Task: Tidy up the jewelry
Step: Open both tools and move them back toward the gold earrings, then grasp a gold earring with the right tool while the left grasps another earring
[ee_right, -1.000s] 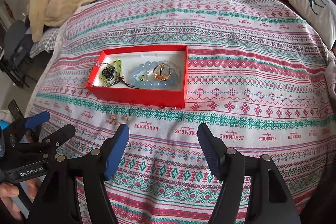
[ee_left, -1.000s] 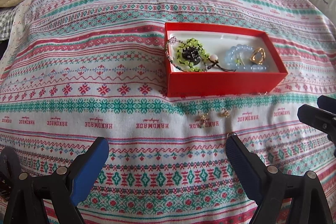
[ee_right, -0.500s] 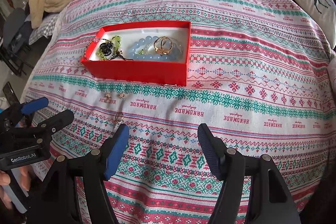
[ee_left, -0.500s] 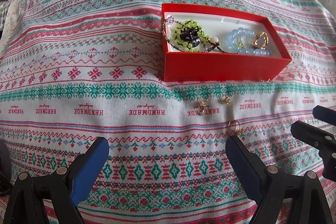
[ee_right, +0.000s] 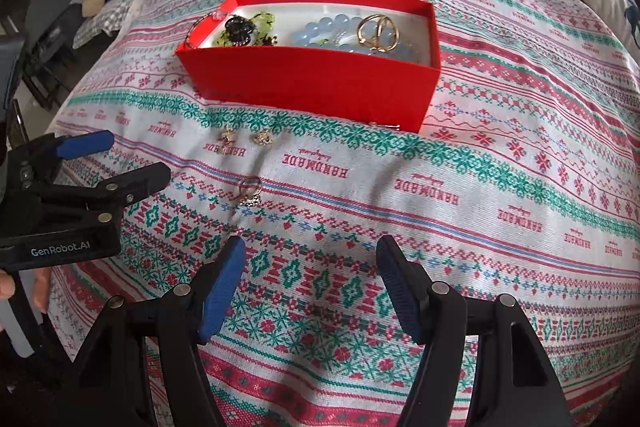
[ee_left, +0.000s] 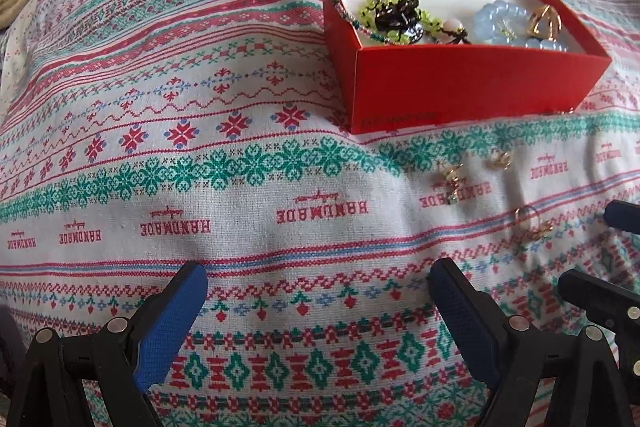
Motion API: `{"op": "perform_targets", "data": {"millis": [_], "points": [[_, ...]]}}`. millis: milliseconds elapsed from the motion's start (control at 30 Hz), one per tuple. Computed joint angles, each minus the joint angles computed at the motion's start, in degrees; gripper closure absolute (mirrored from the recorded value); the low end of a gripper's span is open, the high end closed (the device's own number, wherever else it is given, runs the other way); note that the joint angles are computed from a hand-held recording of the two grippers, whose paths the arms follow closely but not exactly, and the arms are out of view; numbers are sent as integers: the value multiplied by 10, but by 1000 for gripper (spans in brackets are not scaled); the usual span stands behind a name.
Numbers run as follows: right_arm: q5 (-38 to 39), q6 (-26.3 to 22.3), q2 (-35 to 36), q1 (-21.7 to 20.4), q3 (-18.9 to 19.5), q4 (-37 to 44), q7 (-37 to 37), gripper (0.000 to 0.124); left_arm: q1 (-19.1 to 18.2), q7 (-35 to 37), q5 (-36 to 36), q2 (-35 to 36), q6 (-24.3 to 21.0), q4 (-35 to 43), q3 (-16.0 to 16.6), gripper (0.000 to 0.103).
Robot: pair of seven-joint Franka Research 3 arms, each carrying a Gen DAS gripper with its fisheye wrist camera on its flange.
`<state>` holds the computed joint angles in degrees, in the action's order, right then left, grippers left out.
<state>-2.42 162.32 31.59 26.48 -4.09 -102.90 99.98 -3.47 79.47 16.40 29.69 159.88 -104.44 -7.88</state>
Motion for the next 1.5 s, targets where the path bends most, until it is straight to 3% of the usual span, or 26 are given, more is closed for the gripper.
{"op": "perform_targets", "data": {"millis": [167, 433, 633, 933, 1133, 1200, 1300, 1500], "points": [[-32, 29, 28, 25, -16, 18, -12, 57, 8, 13, -3, 4, 0, 2, -5, 10], [-21, 33, 54, 31, -17, 56, -33, 82, 17, 32, -20, 6, 1, 2, -15, 10], [-3, 25, 57, 19, -4, 66, -51, 106, 37, 73, -53, -1, 7, -13, -42, 10], [24, 40, 22, -1, 6, 19, -76, 109, 60, 140, -109, -8, 18, -27, -78, 11], [29, 54, 1, -9, -2, -4, -77, 109, 88, 186, -183, -1, 19, -22, -124, 25], [36, 58, -10, -18, 2, -16, -83, 109, 89, 197, -200, 4, 15, -14, -132, 35], [49, 60, -24, -35, 12, -32, -96, 109, 76, 199, -205, 16, 11, 6, -125, 51], [55, 59, -41, -41, 4, -56, -96, 109, 36, 173, -190, 48, 9, 48, -102, 68]]}}
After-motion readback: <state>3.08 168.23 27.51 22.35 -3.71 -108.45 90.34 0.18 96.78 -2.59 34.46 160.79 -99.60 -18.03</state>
